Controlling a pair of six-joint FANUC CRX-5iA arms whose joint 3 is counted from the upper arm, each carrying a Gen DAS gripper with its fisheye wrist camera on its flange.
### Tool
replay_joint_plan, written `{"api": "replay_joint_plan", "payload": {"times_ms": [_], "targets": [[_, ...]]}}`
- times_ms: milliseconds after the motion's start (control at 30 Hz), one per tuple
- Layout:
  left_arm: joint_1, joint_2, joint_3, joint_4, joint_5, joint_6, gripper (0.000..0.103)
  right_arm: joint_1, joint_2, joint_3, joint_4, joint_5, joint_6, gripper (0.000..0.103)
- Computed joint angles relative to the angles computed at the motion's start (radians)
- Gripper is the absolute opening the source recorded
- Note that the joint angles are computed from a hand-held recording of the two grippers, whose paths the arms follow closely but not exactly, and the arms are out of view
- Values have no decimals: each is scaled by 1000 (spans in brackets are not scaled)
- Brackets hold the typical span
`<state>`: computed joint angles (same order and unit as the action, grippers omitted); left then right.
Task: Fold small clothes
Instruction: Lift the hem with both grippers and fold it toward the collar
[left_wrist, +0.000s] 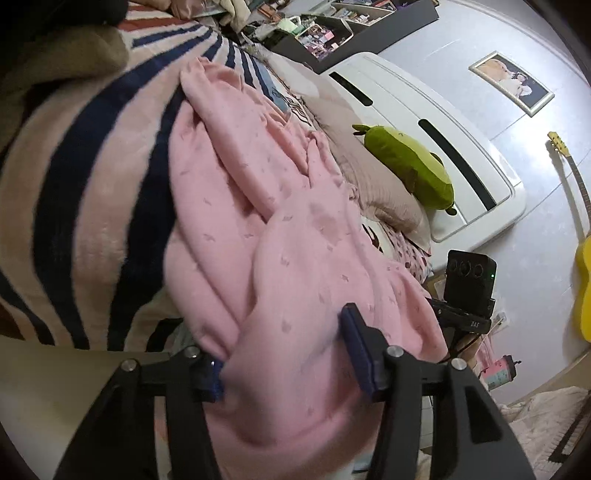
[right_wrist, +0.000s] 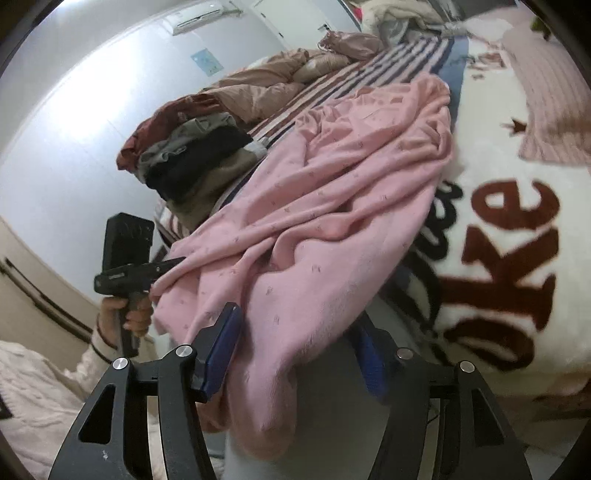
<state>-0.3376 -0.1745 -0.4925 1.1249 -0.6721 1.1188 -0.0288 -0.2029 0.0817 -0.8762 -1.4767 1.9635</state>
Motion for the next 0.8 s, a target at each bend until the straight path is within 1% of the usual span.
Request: {"api": "replay_joint_plan", "payload": {"times_ms": [33, 100, 167, 233, 267, 300, 333, 367, 400, 567, 667, 800], "targets": [[-9, 5, -5, 26, 15, -19, 49, 9, -1, -3, -2, 17, 13, 57], [-22, 10, -3, 35, 43, -32, 42, 21, -8, -9, -7, 35, 39, 57], [-31, 10, 6, 22, 64, -41, 25, 24, 1, -4, -36, 32, 70, 57], [-35, 5, 12, 12, 72, -47, 11, 23, 16, 7, -73, 5, 100, 57], [-37, 0, 15, 10, 71, -48, 11, 39, 18, 10, -64, 6, 110, 48], [-37, -7, 19, -5, 75, -43, 10, 57, 20, 15, -41, 6, 111, 15], [-42, -21, 19, -15, 87, -41, 10, 81, 24, 20, -12, 3, 101, 2], [-42, -33, 15, -7, 89, -48, 10, 85, 17, 14, -5, 11, 97, 1], [-44, -45, 11, -2, 96, -51, 10, 62, 11, 10, -39, 3, 110, 0], [-57, -115, -3, -3, 110, -53, 10, -110, -26, 2, -258, -86, 163, 0], [-64, -161, -8, -25, 111, -35, 10, -187, -61, -3, -331, -131, 177, 0], [-84, -208, -4, -52, 106, -8, 10, -256, -110, -15, -389, -184, 192, 0]]}}
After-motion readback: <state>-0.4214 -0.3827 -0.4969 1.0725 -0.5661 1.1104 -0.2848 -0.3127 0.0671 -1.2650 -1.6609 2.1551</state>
